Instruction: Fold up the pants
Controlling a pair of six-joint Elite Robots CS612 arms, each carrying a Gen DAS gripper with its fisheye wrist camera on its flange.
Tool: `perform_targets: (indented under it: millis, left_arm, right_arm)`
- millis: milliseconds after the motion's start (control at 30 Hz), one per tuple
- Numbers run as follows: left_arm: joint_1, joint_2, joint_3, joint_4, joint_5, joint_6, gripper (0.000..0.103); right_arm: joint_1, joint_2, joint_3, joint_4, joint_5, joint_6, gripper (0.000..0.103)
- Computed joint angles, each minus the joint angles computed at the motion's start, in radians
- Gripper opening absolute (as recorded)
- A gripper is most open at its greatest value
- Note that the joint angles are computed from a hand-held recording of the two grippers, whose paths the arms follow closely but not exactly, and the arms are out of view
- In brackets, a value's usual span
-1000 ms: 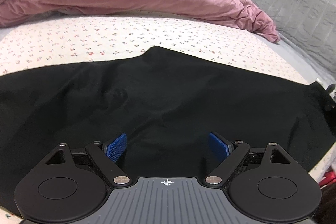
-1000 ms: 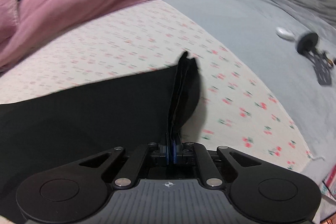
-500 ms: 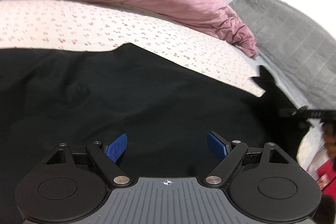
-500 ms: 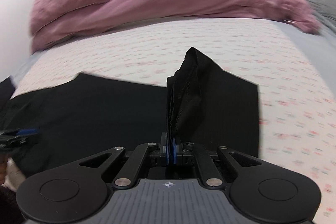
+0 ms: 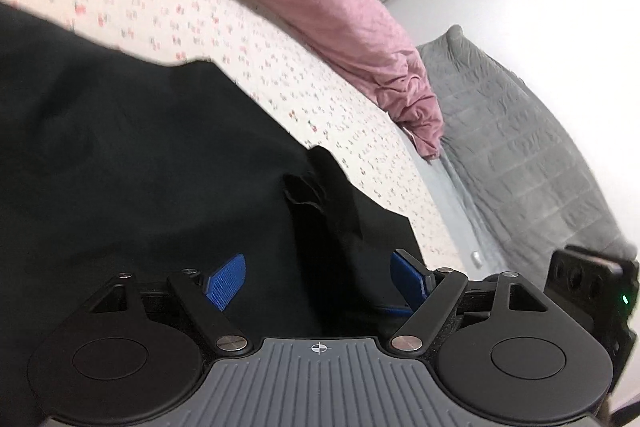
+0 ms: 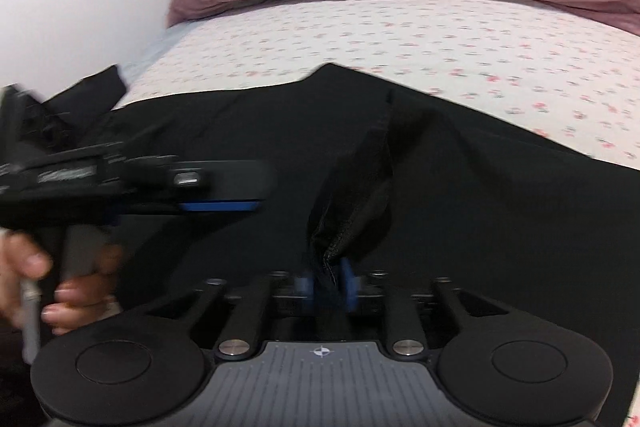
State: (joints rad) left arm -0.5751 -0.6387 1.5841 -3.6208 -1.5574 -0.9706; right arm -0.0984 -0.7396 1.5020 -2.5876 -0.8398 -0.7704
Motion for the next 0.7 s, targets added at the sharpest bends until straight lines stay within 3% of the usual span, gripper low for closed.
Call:
perform_targets:
  millis: [133, 300, 467, 533, 567, 700]
  left_arm:
    - [0.008, 0.02, -0.032, 0.017, -0.034, -0.02, 0.079]
    - [0.009, 0.039, -0.071, 0.043, -0.05, -0.005, 0.075]
    - [0.019, 0.056, -0.103, 0.071, -0.1, -0.002, 0.055]
    - [0.021, 0.062, -0.113, 0.077, -0.102, -0.014, 0.049]
    - [0.022, 0.064, -0.118, 0.08, -0.1, -0.019, 0.048]
    - [0.021, 0.067, -0.12, 0.088, -0.091, -0.023, 0.036]
  right_arm:
    - [-0.02, -0.023, 0.011, 0.112, 0.1, -0.11, 0.04]
    - [-0.052, -0.019, 0.021, 0.066, 0.172, -0.092, 0.041]
    - [-0.054, 0.019, -0.002, 0.053, 0.129, 0.008, 0.036]
    - [-0.051, 0.026, 0.002, 0.031, 0.128, 0.027, 0.021]
    - [-0.047, 0.026, 0.003, 0.043, 0.133, 0.015, 0.013]
    - [-0.027, 0.017, 0.03, 0.038, 0.13, -0.066, 0.013]
